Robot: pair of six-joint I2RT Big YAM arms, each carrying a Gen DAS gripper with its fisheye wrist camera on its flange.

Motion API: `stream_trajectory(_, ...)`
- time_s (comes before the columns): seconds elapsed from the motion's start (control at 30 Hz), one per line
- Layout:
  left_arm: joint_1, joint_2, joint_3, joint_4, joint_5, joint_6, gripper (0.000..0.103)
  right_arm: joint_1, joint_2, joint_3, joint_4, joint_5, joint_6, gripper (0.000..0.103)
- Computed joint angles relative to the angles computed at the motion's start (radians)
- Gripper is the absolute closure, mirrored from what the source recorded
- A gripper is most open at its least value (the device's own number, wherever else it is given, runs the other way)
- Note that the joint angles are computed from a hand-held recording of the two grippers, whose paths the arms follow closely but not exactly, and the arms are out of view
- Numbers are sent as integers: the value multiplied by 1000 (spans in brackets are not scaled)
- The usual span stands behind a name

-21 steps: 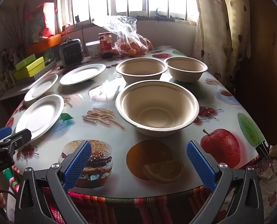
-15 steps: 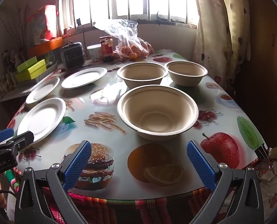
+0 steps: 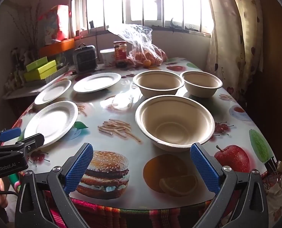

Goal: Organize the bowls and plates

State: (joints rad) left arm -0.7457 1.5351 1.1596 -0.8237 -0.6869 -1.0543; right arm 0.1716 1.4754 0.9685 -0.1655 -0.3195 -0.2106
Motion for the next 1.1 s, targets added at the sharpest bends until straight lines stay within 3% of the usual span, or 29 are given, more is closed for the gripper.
stream_trajectory(1.1, 6, -21, -18, 4, -4, -3, 17, 22, 4, -2, 5, 8, 0, 0)
